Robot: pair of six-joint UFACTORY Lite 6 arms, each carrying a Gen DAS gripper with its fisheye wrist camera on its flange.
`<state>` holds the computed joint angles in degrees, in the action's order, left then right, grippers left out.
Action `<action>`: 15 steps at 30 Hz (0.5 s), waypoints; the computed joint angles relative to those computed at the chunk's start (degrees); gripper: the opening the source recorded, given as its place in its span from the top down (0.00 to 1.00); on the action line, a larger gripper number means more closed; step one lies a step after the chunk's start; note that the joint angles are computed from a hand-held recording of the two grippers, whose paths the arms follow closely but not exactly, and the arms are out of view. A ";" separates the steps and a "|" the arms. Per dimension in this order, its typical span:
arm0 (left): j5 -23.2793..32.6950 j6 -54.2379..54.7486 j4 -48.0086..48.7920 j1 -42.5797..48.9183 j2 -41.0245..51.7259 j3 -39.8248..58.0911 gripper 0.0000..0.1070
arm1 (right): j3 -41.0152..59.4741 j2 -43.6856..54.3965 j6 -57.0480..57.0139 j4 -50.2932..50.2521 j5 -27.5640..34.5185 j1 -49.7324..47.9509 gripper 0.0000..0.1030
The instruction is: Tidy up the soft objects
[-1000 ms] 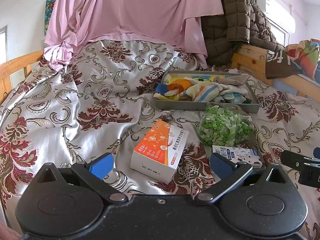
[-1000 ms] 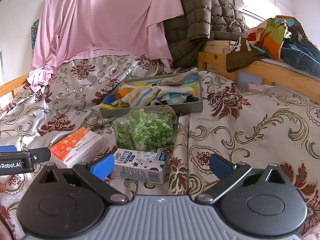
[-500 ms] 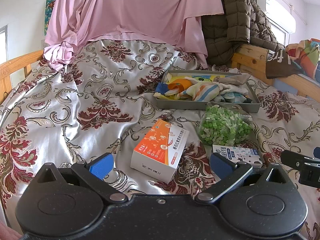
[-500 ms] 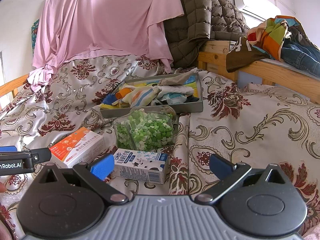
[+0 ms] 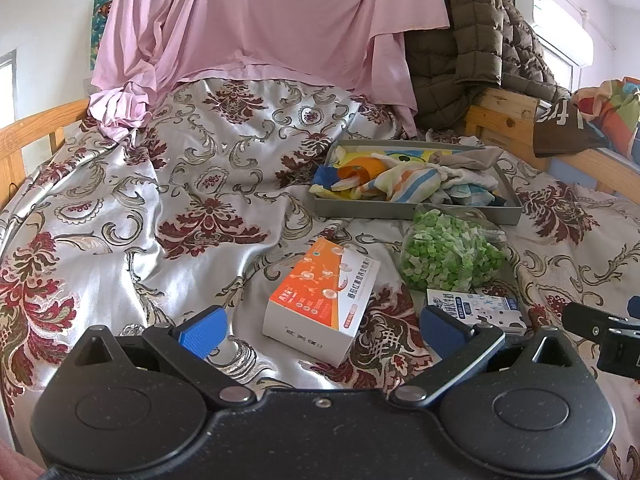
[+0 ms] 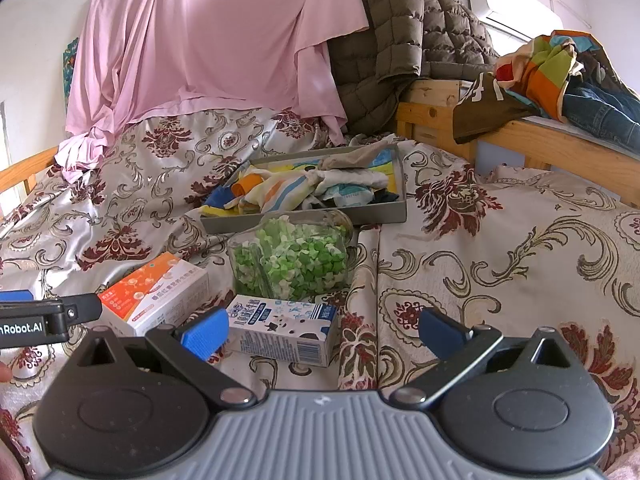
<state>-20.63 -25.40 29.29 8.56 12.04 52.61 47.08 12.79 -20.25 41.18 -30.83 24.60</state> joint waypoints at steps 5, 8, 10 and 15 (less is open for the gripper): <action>1.27 -5.95 5.60 0.17 0.14 0.33 0.04 | 0.02 -0.02 -0.14 0.20 0.06 0.06 0.00; 1.06 -8.91 8.87 0.18 -0.13 0.12 0.04 | 0.02 -0.02 -0.14 0.20 0.06 0.06 0.00; 0.82 -6.94 7.28 -0.16 -0.58 -0.43 0.04 | 0.02 -0.05 -0.17 0.20 0.05 0.07 0.00; 0.77 -4.85 5.39 -0.58 -0.87 -0.80 0.04 | -0.02 -0.12 -0.30 0.38 0.04 0.17 0.00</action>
